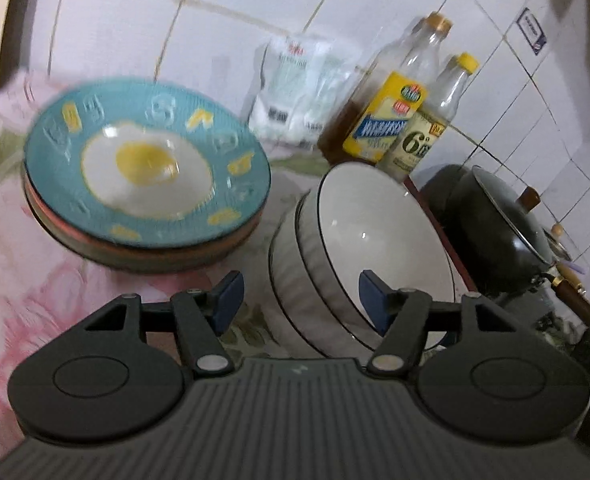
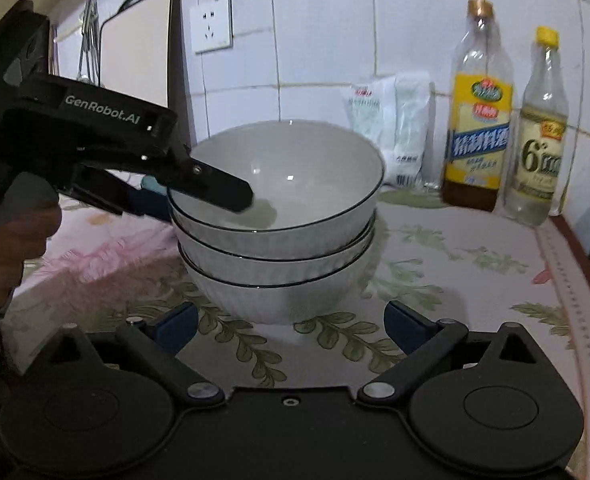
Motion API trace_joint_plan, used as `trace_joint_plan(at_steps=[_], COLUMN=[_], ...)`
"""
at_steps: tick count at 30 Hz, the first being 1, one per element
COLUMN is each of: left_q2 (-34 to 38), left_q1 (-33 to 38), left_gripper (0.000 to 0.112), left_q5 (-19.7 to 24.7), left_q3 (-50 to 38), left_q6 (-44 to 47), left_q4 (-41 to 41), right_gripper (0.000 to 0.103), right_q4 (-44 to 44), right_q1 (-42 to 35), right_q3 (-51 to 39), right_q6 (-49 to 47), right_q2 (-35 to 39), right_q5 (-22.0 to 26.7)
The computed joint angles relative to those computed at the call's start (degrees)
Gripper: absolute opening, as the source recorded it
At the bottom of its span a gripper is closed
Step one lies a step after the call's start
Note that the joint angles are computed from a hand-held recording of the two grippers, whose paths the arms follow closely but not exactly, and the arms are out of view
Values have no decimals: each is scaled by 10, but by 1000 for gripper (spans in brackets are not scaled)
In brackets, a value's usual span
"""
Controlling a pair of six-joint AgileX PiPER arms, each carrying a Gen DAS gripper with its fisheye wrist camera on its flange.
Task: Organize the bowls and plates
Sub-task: 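Carry the third bowl and lower it into the bowl stack, then grip the bowl stack rim with the left gripper and lift it over the plates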
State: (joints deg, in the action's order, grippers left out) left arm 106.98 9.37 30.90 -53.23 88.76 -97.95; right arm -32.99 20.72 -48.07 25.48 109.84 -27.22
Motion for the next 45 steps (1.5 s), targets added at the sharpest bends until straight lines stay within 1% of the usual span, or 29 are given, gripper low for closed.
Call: trace_joint_plan(at_steps=[2,3,5,6,8,10,12,15,19,22,25,31,35,41,45], left_q2=[15,21,25,27,31,29,26,25,22,7,-15,-81,-143,-224,-268], left_q1=[7,10,9,8,11,6,2,2,1,5,14,40,61,111,142], left_gripper=[62,61,60,59,52,49,48,48,48,48,48,48,48,48,48], left_q5=[18,25,21,18,29,17,10,9,11,14,23,41,49,86,108], left_q3=[-11,-17,-21,-21,-24,-27,-29,-31,-33,-19,8,74,107,116,103], left_q6=[-41,-57,-72,-70,-78,-97,-103,-113,-119,-119,-106,-93,-139,-240,-309], left_q4=[24,34,40,35,41,51,58,67,83,95,95,107,156,267,336], right_gripper=[101,101,102,102,102,103,103,103,103,103,103,103,103,103,103], right_q4=[-5,-32,-99,-110,-113,-105,-121,-138,-106,-62,-1,91,132,199,201], right_q1=[5,4,1,2,8,17,21,18,24,29,42,79,109,160,185], right_q3=[-23,-38,-60,-66,-77,-89,-100,-100,-92,-67,-33,27,52,57,36], right_q6=[14,44,117,130,127,120,144,171,154,122,71,-8,-38,-80,-76], right_q2=[15,21,27,29,33,37,40,42,37,26,8,-46,-88,-140,-157], right_q5=[16,27,37,39,45,59,72,67,72,59,46,43,57,95,119])
